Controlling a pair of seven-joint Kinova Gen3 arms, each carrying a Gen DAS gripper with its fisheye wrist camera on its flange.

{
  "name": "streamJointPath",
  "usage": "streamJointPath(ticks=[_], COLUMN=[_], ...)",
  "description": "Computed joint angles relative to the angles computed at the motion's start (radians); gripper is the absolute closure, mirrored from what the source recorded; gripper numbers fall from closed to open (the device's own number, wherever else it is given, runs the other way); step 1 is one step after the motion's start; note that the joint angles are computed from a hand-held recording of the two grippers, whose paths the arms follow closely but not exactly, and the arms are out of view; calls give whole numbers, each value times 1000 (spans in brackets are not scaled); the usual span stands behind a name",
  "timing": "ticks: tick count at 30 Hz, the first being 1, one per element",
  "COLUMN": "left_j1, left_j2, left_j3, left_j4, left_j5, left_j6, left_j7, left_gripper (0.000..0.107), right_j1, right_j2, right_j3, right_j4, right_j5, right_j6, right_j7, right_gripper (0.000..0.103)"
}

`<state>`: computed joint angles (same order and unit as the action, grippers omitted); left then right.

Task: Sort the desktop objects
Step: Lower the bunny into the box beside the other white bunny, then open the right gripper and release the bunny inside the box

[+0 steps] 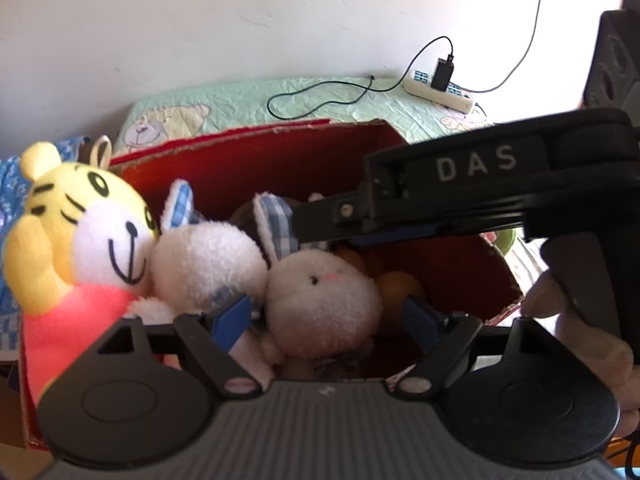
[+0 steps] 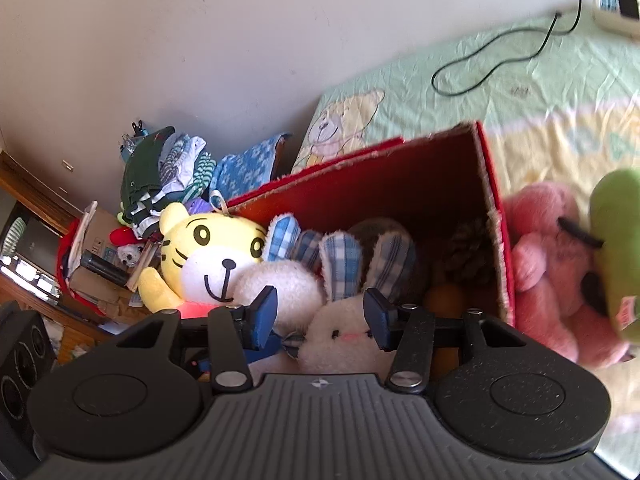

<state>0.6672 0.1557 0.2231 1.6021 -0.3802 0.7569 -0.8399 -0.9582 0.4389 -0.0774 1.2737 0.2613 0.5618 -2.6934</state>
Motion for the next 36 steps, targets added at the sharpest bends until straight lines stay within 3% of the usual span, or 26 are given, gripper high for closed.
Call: streamJointPath(ticks=[7, 19, 36], left_j1=[28, 105, 150], left_j2=[6, 64, 123], left_j3=[-5, -23, -43], left_j4=[-39, -132, -207], left_j5=[-52, -181, -203], left_j6=[86, 239, 350], left_j7=[78, 220, 254], left_gripper=[22, 23, 20], right_j1=[-59, -100, -92], right_j2=[-20, -28, -25], right_j3=[48, 60, 25], right_j4=[30, 51, 40], right_j5=[87, 205, 251], right_j6=[-2, 34, 78], right_j7=[-89, -215, -206], right_gripper=[51, 55, 56])
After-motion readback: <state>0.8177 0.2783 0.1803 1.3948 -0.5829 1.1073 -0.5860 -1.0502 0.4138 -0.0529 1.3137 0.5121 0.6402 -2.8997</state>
